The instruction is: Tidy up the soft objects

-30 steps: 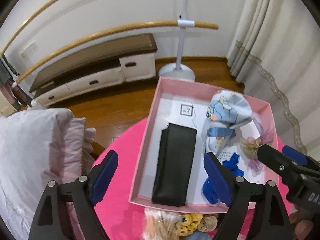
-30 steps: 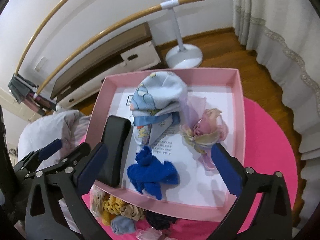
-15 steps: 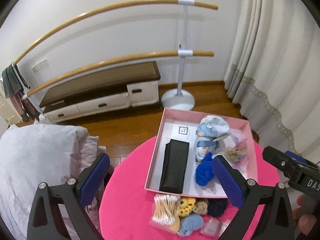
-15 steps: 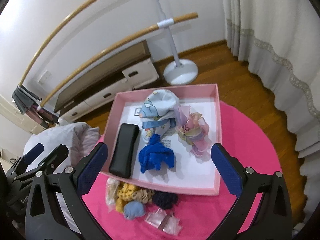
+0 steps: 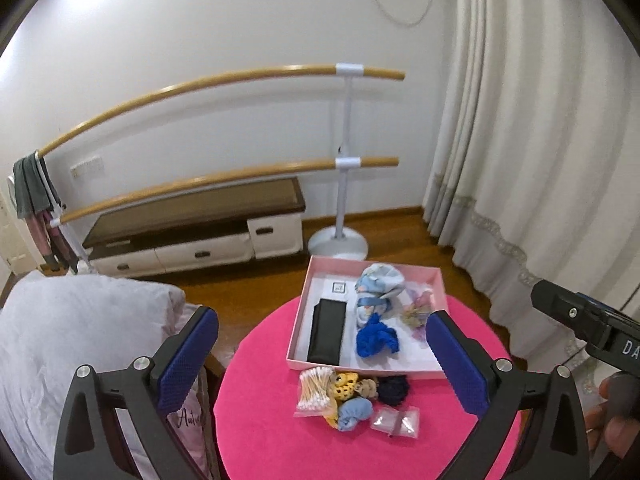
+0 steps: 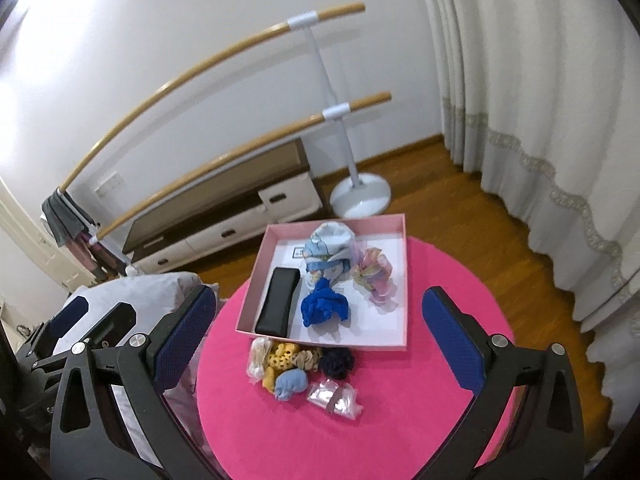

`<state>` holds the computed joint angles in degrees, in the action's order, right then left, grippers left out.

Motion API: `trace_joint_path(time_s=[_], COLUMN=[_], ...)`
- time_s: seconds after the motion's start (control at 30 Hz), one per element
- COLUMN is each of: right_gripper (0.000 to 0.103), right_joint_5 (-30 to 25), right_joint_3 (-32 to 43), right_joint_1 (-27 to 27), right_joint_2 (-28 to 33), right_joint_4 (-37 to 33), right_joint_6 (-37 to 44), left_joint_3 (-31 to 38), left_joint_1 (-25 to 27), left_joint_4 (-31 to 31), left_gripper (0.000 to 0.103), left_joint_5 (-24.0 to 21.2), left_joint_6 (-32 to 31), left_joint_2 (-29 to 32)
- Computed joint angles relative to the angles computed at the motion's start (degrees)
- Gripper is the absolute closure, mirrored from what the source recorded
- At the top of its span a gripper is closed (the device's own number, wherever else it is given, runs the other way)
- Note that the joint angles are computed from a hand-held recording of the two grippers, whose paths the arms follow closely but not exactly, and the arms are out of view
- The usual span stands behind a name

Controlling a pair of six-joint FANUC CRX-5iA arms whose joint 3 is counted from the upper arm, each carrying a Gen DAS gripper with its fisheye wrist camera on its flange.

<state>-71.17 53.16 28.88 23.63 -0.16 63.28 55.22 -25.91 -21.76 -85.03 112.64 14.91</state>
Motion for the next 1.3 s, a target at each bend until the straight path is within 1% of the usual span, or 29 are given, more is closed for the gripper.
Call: trace_joint_path(time_s=[0.17,0.33,0.47,0.53,0.6,0.83,1.07,1.3], right_gripper=[0.0,0.0,0.0,0.0,0.0,0.0,0.0,0.0], right_joint_5=[4.29,7.87,9.41,9.85,10.27,11.41,11.57,11.0], right_joint_3=[-9.46,-18.42,-23.24,-24.98,-26.81,-29.71,-29.48,-28.72], right_joint_1=[2.18,5.21,7.28,8.0,8.8,10.55,11.22,10.88], right_joint_2=[-7.82,-15.16,-19.15,-20.65,-22.29,-24.89,-24.71,-23.99], right_joint_4=[3.82,8.84,11.83,12.47,13.32,14.54,14.72,14.2], right_joint_6=[-1.52,-4.24,-6.22,-7.08,-8.01,-9.06,-8.91,-8.29], left_joint_3=[-4.34,-6.94,-8.51,-9.01,-8.85,-8.31,-9.54,-10.33], left_joint_1=[-4.12,-8.47,-11.24,-11.77,-13.19,-15.1,-14.26,-11.7], left_joint_4=[-3.14,-6.7,-8.87,-8.88,-10.47,-12.59,-11.99,-9.81], left_gripper=[0.0,0.0,0.0,0.0,0.0,0.0,0.0,0.0], left_joint_5=[0.74,-0.03,-0.94,-0.99,-2.0,-3.54,-4.08,-4.09], left_joint_6=[2.11,3.93,5.29,5.98,6.46,7.12,7.5,7.67], left_joint_2=[-5.51,-9.4,-11.63,-12.42,-12.91,-13.43,-14.49,-14.52])
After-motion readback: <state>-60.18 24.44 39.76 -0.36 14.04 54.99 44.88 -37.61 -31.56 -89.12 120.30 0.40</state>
